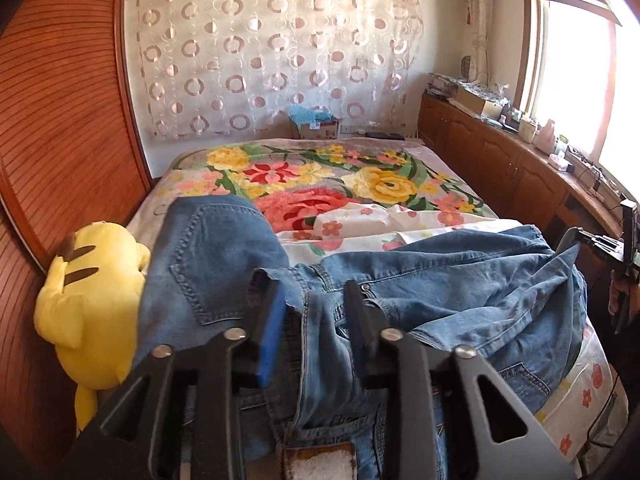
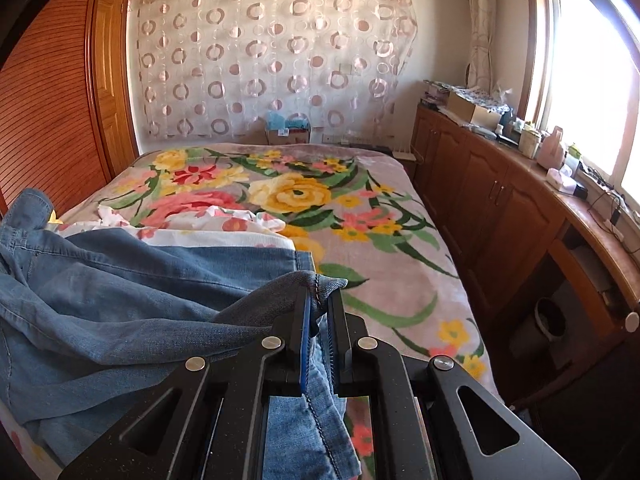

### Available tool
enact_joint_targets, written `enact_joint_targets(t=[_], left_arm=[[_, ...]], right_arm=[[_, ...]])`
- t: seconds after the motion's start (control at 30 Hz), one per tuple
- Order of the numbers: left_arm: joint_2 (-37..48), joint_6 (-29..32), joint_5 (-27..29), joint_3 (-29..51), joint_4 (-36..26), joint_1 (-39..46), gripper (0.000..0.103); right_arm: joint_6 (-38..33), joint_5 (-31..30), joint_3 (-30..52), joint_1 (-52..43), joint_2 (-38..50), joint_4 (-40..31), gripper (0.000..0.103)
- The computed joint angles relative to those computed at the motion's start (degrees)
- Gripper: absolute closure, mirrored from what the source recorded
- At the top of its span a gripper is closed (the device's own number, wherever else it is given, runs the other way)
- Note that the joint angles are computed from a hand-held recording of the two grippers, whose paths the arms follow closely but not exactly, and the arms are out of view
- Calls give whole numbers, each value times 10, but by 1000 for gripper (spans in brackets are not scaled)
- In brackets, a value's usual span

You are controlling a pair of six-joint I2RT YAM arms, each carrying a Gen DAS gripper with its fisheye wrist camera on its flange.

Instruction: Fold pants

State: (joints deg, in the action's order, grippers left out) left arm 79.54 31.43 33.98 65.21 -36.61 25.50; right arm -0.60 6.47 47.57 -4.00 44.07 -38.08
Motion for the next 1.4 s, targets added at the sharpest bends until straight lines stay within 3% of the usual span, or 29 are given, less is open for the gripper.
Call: enact_joint_targets(t=[0.17,0.37,0.5,0.7,0.87,1.13,1.33,1.4], left_arm=[[5,48,38,18,-49,40,55],[43,74,12,-16,-41,33,52],[56,75,12,-32,-28,28,27],[36,65,19,-62,9,29,27],[49,63,31,-45,-4,25,39],[55,62,4,-59,10,16,40],[65,77,9,-65,0,16,61],[61,81,16,-69,-1,19,72]], right_arm=[[-3,-20,18,-18,17,-4,96],[-13,-40,9,-36,15,5,96],[-15,-40,-1,-37,11,8,96],[-21,-44,-10,-42,15,17,96],[-17,-39,-12,-36,19,21,96],[-15,-44,-13,-36,22,23,96],[-14,-43,-20,-33,7,20,96],[-14,-42,-21,-31,2,17,96]])
